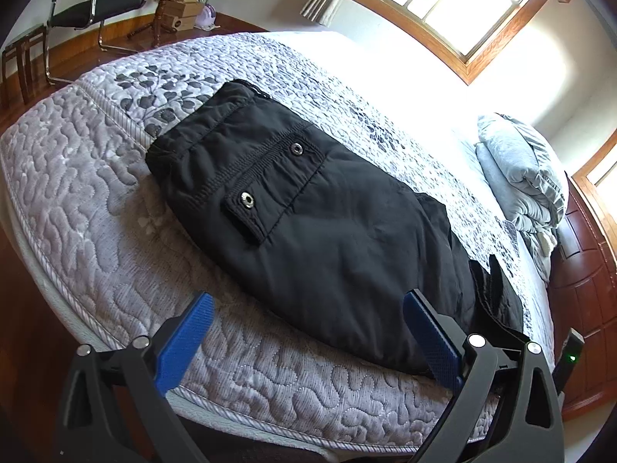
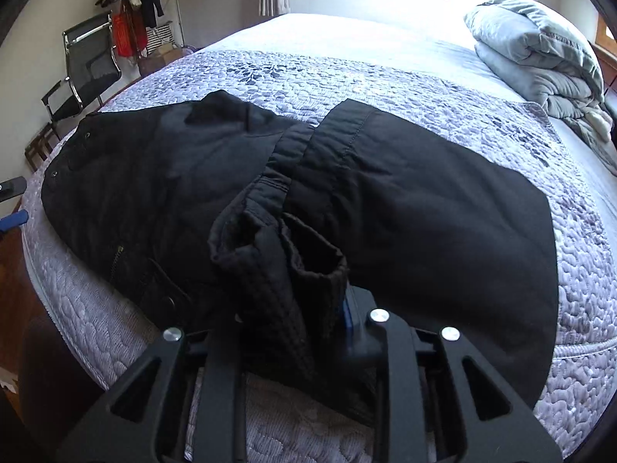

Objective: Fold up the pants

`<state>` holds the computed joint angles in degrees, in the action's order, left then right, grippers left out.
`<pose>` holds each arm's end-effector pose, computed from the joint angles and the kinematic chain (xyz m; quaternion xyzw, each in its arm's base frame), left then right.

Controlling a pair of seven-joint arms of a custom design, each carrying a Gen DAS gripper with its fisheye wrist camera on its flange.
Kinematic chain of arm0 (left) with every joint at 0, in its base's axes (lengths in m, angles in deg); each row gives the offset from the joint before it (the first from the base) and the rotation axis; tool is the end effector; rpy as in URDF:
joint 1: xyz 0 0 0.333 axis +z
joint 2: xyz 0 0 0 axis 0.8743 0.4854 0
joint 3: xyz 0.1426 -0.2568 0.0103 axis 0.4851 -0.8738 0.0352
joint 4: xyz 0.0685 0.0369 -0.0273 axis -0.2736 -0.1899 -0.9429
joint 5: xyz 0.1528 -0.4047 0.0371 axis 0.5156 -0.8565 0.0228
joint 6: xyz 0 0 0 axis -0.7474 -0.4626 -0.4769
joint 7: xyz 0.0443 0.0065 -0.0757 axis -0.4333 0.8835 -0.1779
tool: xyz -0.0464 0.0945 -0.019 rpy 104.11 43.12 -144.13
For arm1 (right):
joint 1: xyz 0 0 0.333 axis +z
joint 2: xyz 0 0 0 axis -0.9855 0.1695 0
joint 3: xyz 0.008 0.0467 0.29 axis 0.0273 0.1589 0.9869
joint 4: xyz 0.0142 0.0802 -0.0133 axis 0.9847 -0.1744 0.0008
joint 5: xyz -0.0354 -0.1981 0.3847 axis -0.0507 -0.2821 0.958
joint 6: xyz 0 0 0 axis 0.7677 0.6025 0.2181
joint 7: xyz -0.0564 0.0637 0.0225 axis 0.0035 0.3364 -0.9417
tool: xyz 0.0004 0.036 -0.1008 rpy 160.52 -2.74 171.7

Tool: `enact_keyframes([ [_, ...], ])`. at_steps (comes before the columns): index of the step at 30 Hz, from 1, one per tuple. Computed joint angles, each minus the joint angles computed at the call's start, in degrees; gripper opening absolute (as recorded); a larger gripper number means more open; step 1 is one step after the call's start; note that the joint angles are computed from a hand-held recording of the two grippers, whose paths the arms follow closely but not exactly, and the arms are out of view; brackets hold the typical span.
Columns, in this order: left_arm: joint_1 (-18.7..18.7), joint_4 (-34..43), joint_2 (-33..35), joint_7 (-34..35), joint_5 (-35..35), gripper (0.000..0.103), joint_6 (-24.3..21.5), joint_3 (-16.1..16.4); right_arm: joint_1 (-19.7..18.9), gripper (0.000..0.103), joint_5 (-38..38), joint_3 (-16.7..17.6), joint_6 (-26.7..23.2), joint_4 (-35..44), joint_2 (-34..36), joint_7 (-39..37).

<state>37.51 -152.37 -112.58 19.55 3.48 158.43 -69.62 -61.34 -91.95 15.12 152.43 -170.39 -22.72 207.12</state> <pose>0.4397 -0.1379 0.3847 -0.7079 0.6099 -0.3535 0.0439 0.4086 0.3012 0.3491 -0.6388 0.7046 -0.2045 0.2315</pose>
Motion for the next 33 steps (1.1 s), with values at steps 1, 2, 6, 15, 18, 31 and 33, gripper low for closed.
enact_keyframes([
  [1,-0.1,0.2,0.3,-0.1,0.0,0.099,-0.1,-0.1,-0.1,0.031,-0.2,-0.1,0.8,0.0,0.3,0.1],
  [2,-0.1,0.4,0.5,-0.1,0.0,0.099,-0.1,-0.1,-0.1,0.036,0.1,-0.3,1.6,-0.1,0.4,-0.1],
  [6,-0.2,0.9,1.0,-0.1,-0.2,0.099,-0.9,-0.4,0.4,0.069,5.3,-2.6,12.1,-3.5,-1.1,-2.7],
  [15,0.0,0.3,0.9,-0.2,-1.0,0.099,-1.0,-0.6,-2.9,0.071,14.3,3.4,15.7,-11.1,-12.8,-4.6],
  [18,-0.3,0.1,0.8,-0.1,-1.7,0.099,-1.3,-0.6,-3.9,0.071,15.3,5.5,10.9,-8.6,-10.7,-7.5],
  [31,-0.6,0.5,1.2,1.3,-2.3,0.099,-1.6,-0.4,-2.8,0.014,13.4,3.3,8.3,-7.0,-6.2,-5.8],
  [33,-0.6,0.5,1.2,1.7,-2.7,0.099,-1.6,-0.4,-2.9,0.007,13.4,3.2,9.5,-8.0,-7.7,-6.0],
])
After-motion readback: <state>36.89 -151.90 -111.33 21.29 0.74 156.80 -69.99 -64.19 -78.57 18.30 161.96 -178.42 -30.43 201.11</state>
